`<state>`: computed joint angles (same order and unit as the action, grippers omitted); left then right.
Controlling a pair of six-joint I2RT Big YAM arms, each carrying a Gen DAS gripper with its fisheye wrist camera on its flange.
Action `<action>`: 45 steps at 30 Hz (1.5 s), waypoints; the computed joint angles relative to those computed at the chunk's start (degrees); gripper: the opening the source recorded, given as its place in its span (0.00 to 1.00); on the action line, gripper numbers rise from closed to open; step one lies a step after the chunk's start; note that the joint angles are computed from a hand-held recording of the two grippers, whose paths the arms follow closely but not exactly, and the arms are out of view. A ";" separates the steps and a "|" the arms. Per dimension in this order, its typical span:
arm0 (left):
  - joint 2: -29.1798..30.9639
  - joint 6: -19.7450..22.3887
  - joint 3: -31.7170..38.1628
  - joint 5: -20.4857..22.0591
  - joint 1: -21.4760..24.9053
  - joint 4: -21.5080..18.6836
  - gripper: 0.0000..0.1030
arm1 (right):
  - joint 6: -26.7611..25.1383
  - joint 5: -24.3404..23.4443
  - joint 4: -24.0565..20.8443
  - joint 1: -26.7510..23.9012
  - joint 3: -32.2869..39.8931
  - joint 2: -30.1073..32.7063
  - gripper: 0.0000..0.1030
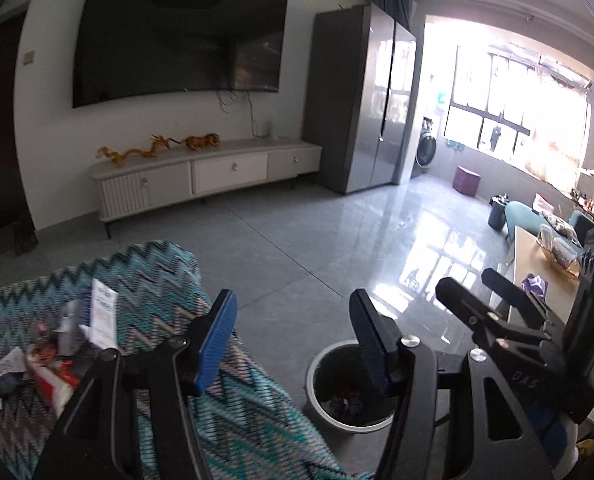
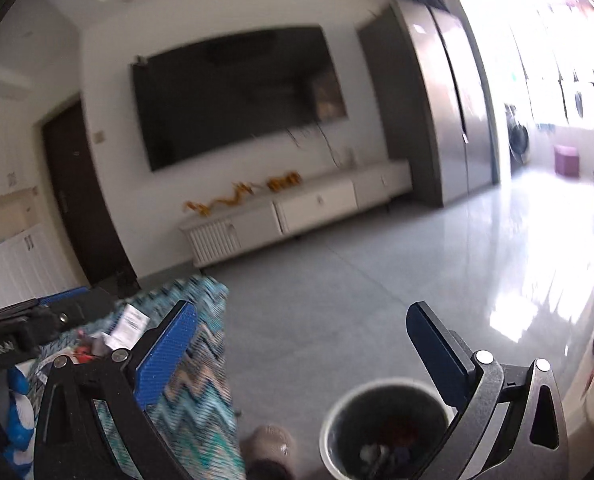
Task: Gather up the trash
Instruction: 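Move both open tools back over the blanket toward the remaining trash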
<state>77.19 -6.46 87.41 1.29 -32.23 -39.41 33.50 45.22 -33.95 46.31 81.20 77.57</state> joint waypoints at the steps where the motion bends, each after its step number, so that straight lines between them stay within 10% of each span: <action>1: -1.62 0.01 -1.04 -0.24 0.69 0.21 0.56 | -0.97 -0.27 0.42 0.78 0.95 0.27 1.00; 16: -21.00 1.18 -13.15 2.94 21.29 1.86 0.72 | -12.50 -0.37 0.34 11.88 20.83 10.97 1.00; 29: -23.13 1.60 -17.91 11.60 43.76 2.13 0.81 | -15.09 -8.20 -2.83 13.00 33.07 21.03 1.00; 45: -8.59 13.47 -16.22 13.76 46.26 2.28 0.86 | -12.24 -31.71 -14.36 7.85 50.80 40.37 0.92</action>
<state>68.60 7.02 71.20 15.05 14.03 -37.13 21.26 13.51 -48.31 54.16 132.00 117.94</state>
